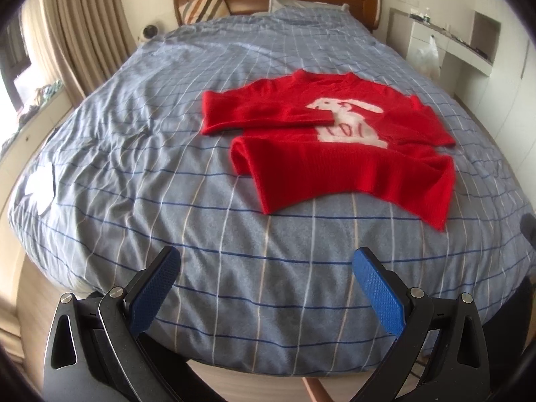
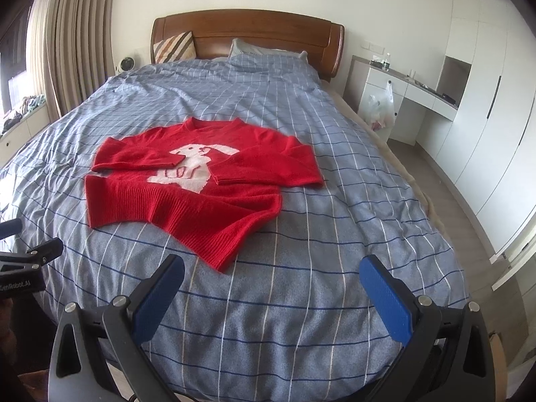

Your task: Fold small clothes

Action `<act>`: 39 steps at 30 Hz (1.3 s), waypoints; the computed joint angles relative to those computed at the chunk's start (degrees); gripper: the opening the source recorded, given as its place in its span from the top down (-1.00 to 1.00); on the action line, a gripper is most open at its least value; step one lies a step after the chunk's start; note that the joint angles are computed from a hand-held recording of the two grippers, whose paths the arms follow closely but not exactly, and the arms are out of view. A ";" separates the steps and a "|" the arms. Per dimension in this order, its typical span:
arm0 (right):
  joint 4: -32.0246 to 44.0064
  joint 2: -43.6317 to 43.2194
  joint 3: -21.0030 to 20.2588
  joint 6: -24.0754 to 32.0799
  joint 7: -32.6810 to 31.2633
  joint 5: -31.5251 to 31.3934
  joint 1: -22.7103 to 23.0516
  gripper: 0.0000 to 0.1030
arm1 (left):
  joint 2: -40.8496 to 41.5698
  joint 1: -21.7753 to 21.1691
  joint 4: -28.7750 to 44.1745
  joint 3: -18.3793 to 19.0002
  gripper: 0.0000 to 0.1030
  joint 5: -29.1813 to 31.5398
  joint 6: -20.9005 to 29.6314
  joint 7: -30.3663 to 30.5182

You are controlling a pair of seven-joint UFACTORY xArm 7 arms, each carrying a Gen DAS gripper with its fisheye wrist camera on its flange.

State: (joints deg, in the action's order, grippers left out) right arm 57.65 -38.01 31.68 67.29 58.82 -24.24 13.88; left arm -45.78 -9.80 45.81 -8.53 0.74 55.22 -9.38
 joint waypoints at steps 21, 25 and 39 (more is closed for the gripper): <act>-22.51 8.65 -16.25 -48.78 -4.67 16.99 5.17 -0.56 | 21.44 -2.55 0.55 7.02 -0.28 -11.30 -18.10 13.31; -23.08 9.39 -19.65 -49.37 -8.71 22.40 7.74 0.75 | 21.50 -4.93 2.44 10.61 0.94 -19.09 -14.17 19.01; -24.07 -7.92 -20.74 -27.05 -19.70 34.00 11.38 0.93 | 1.91 1.01 -3.17 9.85 0.97 -15.08 5.44 26.64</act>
